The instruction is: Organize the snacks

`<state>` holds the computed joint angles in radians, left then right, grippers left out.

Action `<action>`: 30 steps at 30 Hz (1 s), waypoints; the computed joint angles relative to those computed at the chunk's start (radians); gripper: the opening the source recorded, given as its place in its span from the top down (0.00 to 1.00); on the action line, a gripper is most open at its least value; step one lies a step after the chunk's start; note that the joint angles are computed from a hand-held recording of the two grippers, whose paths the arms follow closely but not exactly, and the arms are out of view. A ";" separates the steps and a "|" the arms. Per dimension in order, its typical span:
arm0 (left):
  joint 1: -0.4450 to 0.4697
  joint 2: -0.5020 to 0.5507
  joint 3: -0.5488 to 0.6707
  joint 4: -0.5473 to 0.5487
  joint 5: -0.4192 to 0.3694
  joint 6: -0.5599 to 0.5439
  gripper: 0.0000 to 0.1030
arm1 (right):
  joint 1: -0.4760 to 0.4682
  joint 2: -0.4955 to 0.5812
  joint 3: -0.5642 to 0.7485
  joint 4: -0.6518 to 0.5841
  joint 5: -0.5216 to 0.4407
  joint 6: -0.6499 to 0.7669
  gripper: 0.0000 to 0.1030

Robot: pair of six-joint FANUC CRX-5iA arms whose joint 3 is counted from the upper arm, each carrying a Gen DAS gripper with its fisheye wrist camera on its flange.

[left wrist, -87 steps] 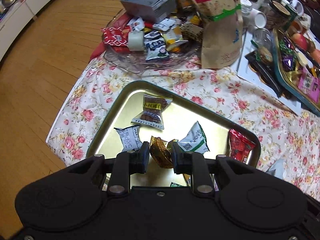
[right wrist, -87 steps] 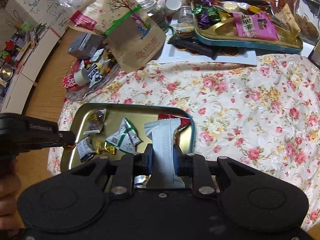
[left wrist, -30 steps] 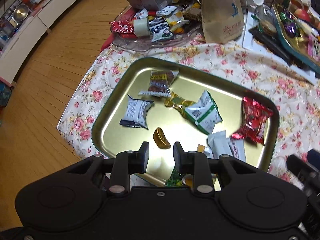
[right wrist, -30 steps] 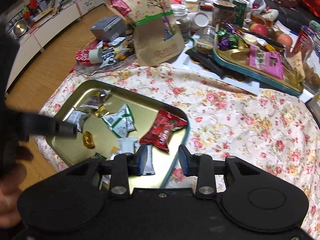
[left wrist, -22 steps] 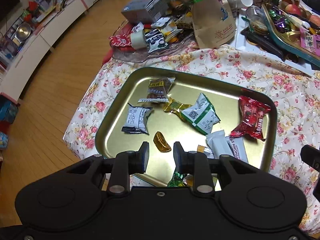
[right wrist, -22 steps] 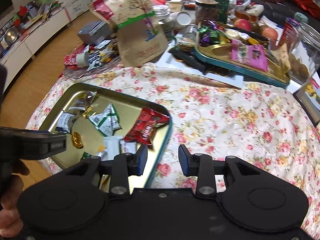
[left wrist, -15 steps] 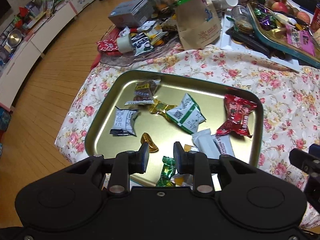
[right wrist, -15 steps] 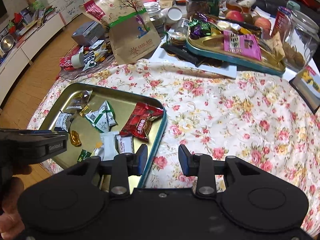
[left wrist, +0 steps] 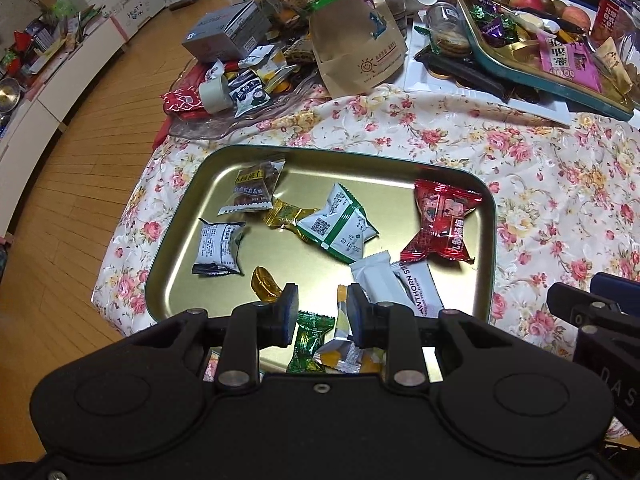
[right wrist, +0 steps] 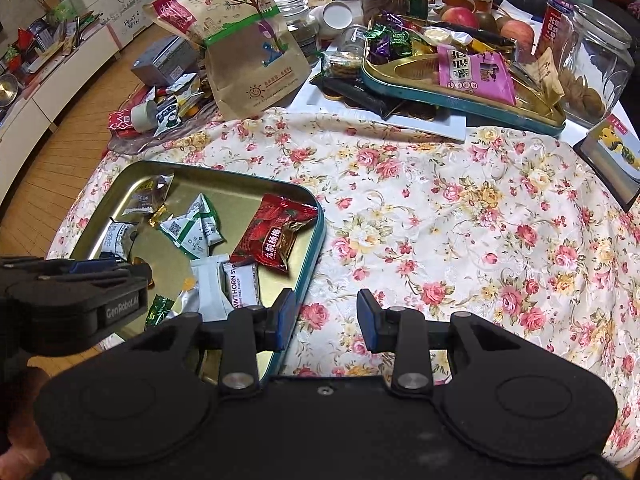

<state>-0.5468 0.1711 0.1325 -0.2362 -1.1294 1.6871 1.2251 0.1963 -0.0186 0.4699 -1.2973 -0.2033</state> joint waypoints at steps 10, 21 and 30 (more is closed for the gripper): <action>0.023 0.035 0.024 0.047 -0.069 -0.020 0.64 | -0.013 0.002 0.007 -0.038 0.007 0.011 0.65; 0.017 0.045 0.034 0.042 -0.087 -0.028 0.64 | -0.024 0.005 0.014 -0.068 0.007 0.015 0.65; 0.014 0.044 0.032 0.043 -0.085 -0.034 0.64 | -0.028 0.006 0.014 -0.076 0.009 0.015 0.65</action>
<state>-0.5328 0.2152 0.1643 -0.1931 -1.2144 1.6530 1.1969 0.2021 -0.0045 0.3941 -1.2878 -0.1882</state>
